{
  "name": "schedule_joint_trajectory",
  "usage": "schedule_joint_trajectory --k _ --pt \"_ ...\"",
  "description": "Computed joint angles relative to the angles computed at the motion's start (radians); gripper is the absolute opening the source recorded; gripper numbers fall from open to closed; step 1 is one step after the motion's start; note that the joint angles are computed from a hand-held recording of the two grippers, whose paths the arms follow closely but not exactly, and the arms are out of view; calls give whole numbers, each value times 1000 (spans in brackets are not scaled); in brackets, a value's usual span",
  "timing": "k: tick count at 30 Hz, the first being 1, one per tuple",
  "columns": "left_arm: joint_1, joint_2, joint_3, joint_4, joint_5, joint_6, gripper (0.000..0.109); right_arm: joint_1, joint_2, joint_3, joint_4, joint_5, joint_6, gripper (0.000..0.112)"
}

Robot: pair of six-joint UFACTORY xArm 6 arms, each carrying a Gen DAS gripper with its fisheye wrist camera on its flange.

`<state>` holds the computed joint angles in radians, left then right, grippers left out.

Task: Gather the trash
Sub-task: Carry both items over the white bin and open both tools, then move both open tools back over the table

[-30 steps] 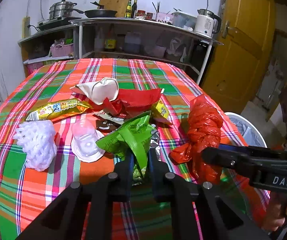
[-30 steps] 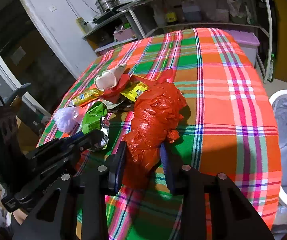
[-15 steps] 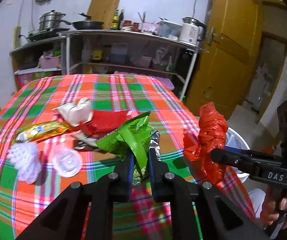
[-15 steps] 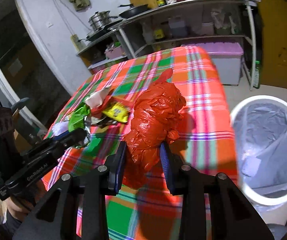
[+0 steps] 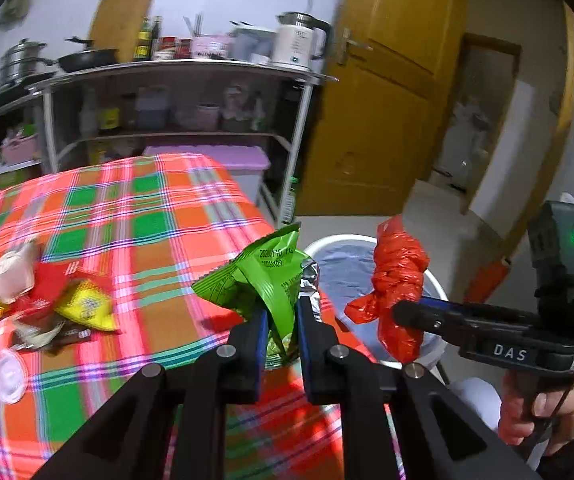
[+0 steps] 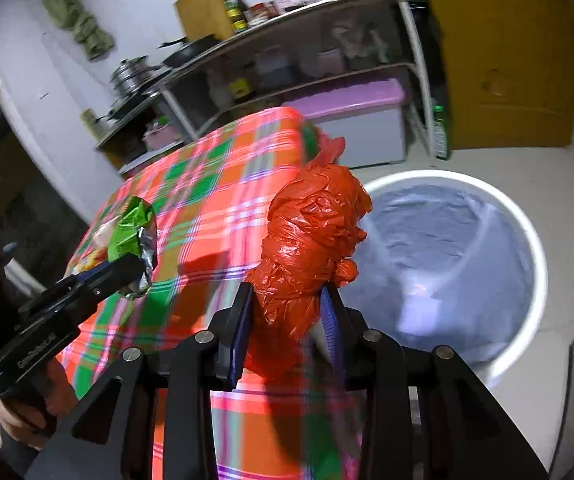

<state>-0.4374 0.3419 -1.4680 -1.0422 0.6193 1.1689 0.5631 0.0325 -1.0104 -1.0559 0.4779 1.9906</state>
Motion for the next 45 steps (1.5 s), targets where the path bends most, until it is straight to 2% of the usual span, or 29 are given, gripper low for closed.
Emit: schedule_joint_trajectory --k 10,16,21,26,28,32,36,38,45 --pt "-88 97 -108 83 69 -83 14 -58 -95 160 29 -18 61 36" --pt "-119 186 -207 159 112 -171 15 -97 -104 213 77 -69 41 39" --pt "-138 242 -267 212 127 -222 15 -103 -121 248 88 -61 43 39" --pt "-138 271 -296 225 140 -257 26 -99 -146 271 24 -44 103 50" --pt "-135 275 -303 217 147 -264 32 -98 -157 277 -13 -43 140 50" --pt "-124 257 -283 183 141 -246 32 -88 -173 277 -84 -32 203 51" --pt "-111 197 -209 126 104 -195 32 -52 -196 257 -194 10 274 55" --pt "-99 156 -160 85 79 -158 32 -19 -202 235 -208 58 263 55" --pt "-55 2 2 -51 -1 -38 32 74 -194 147 -221 137 190 55"
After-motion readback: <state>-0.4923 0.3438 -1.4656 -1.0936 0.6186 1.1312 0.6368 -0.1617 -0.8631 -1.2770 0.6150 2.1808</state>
